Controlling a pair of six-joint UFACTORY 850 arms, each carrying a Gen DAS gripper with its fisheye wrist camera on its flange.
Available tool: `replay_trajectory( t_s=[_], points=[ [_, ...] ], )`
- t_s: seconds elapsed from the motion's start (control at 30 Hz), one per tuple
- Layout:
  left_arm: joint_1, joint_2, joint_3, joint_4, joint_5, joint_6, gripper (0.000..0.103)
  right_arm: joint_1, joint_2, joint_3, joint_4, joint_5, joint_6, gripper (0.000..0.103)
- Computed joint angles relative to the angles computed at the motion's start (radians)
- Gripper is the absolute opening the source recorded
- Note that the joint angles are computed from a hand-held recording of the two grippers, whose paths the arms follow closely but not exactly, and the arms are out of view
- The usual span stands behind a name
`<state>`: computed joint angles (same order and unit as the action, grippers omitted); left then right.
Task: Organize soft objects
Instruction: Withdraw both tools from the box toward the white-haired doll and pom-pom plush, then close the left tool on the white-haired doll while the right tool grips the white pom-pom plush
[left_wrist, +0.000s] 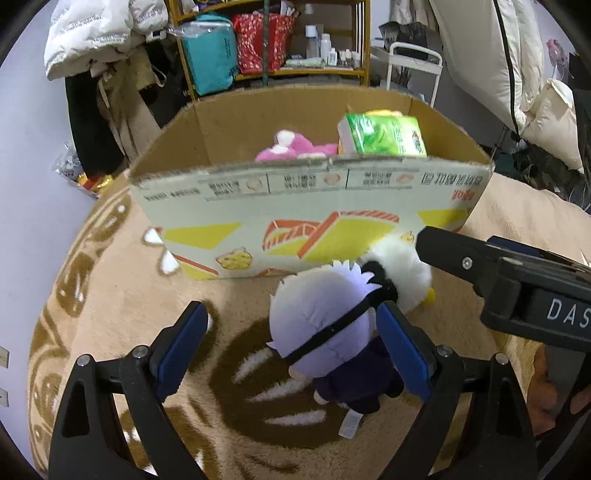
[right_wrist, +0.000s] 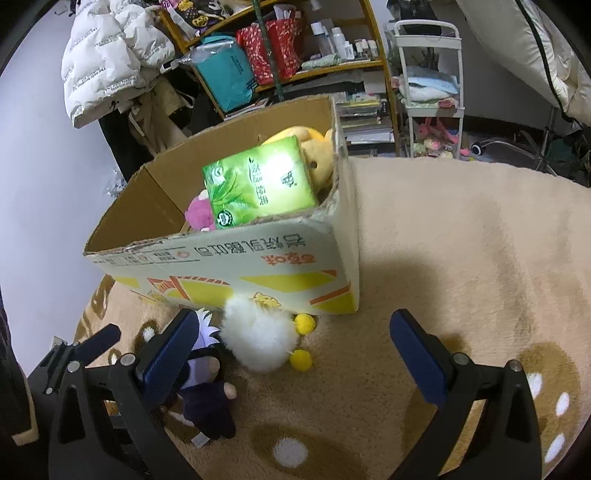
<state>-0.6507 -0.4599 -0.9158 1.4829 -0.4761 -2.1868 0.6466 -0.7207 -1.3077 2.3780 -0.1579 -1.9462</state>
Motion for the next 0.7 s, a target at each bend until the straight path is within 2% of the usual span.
replay_trajectory(
  t_s=[0.23, 0.43, 0.53, 0.7],
  points=[
    [0.027, -0.026, -0.008, -0.001, 0.066, -0.001, 0.092, 0.0, -0.042, -0.043, -0.3, 0.01, 0.302, 0.103],
    [0.051, -0.033, -0.005, 0.045, 0.119, -0.057, 0.092, -0.011, -0.078, -0.077, -0.502, -0.03, 0.514, 0.103],
    [0.054, -0.041, -0.008, 0.057, 0.121, -0.063, 0.093, -0.015, -0.1, -0.102, -0.672, -0.048, 0.683, 0.095],
    [0.071, -0.062, -0.018, 0.031, 0.165, -0.038, 0.093, -0.011, -0.107, -0.109, -0.691, -0.063, 0.685, 0.086]
  ],
)
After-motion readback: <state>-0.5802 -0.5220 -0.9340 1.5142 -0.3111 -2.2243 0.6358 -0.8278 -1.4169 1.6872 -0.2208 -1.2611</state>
